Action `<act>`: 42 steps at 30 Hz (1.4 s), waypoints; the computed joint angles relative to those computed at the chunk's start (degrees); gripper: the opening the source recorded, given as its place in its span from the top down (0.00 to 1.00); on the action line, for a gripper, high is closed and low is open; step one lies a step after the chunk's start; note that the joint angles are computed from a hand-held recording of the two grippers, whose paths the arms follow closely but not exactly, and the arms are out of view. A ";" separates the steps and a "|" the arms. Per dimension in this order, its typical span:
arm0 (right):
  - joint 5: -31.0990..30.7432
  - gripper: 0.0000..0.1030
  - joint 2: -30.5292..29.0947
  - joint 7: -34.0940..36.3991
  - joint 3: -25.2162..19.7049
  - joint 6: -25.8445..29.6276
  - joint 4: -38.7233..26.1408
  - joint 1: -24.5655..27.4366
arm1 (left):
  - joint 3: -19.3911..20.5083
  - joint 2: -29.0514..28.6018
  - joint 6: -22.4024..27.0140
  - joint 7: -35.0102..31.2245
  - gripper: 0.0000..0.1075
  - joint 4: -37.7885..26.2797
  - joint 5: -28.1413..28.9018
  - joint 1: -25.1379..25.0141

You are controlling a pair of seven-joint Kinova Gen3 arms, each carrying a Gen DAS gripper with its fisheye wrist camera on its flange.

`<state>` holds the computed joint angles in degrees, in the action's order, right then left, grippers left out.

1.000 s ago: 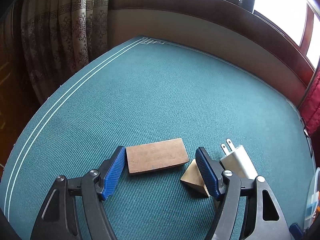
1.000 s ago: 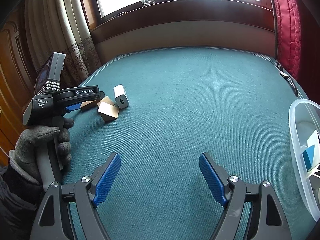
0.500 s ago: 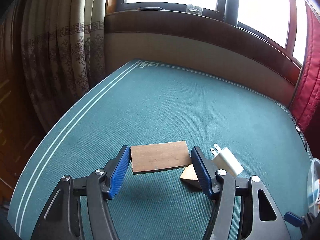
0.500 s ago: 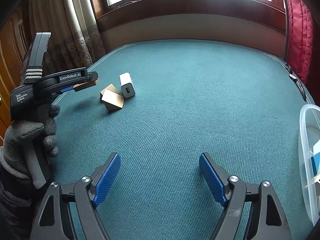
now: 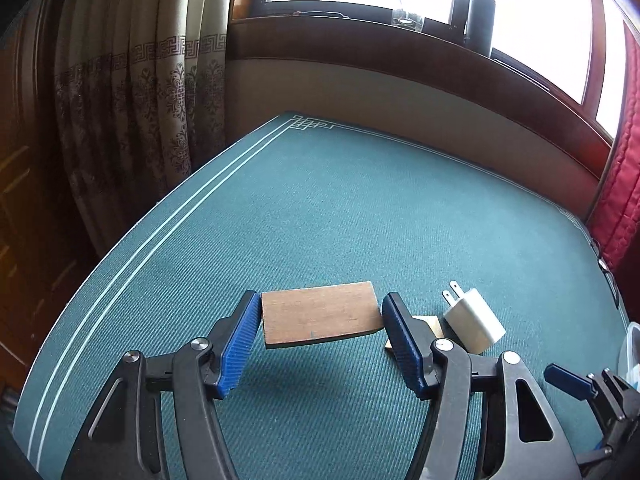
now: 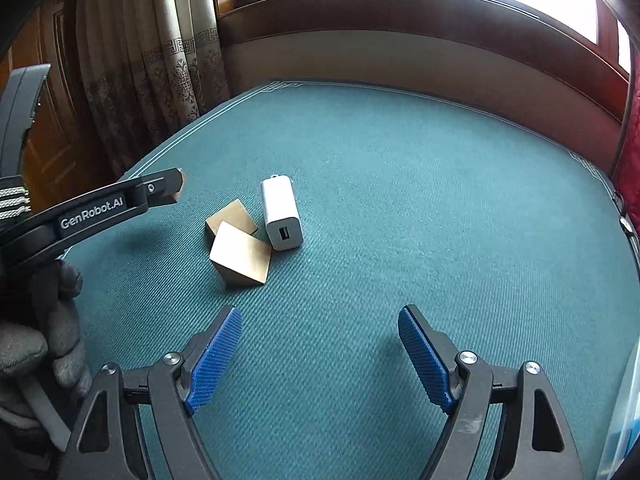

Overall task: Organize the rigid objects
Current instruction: 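Lift the brown plank with the left gripper while the right reaches to the beige wedge, then close the right gripper on the beige wedge while the left holds the plank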

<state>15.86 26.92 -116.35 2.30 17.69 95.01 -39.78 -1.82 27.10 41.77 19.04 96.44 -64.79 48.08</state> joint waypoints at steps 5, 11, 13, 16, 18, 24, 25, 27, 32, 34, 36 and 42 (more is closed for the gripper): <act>-0.83 0.19 3.20 2.97 -2.41 3.68 -5.56 1.74 | 0.03 0.00 -0.49 0.41 0.41 0.24 0.57 -0.56; -2.89 0.22 4.78 8.86 -5.79 4.47 -8.27 4.44 | -0.14 0.06 -1.11 -0.07 0.41 0.33 2.32 -1.02; -3.55 0.25 5.03 10.88 -6.42 4.24 -8.54 4.95 | -0.35 0.01 -1.26 0.00 0.41 0.37 2.49 -0.91; -8.02 0.27 5.35 17.76 -9.94 4.01 -9.07 8.45 | -0.62 -0.08 -1.36 0.37 0.41 0.56 2.39 -0.65; -10.78 0.30 5.77 22.42 -14.99 4.16 -9.46 12.75 | -0.70 -0.20 -1.51 0.59 0.41 0.73 2.41 -0.69; -20.13 0.32 7.89 35.54 -27.53 6.50 -10.62 23.64 | -0.75 -0.38 -1.64 1.38 0.41 1.09 2.45 -0.66; -20.85 0.33 8.40 36.07 -27.31 6.76 -11.48 23.16 | -0.73 -0.39 -1.65 1.37 0.41 1.11 2.40 -0.68; -22.30 0.33 8.22 36.78 -24.71 5.93 -11.59 21.24 | -0.73 -0.35 -1.62 1.58 0.41 1.11 2.25 -0.62; -25.83 0.36 9.50 39.07 -22.35 6.65 -13.69 19.54 | -0.59 -0.25 -1.66 1.47 0.41 0.99 2.52 -0.85; -27.52 0.36 9.61 41.97 -23.75 7.26 -13.49 20.70 | -0.64 -0.24 -1.70 1.52 0.41 0.98 2.60 -0.85; -28.44 0.37 9.46 44.44 -24.11 7.77 -13.26 20.70 | -0.68 -0.21 -1.66 1.44 0.41 0.87 2.60 -0.82; -26.43 0.57 8.85 42.14 -16.76 6.82 -13.86 13.67 | -0.77 0.00 -1.60 1.30 0.41 0.58 2.53 -0.74</act>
<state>-10.58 35.77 -74.21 -14.46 24.51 81.14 -26.11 -2.58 27.10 40.17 20.35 97.03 -62.25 47.34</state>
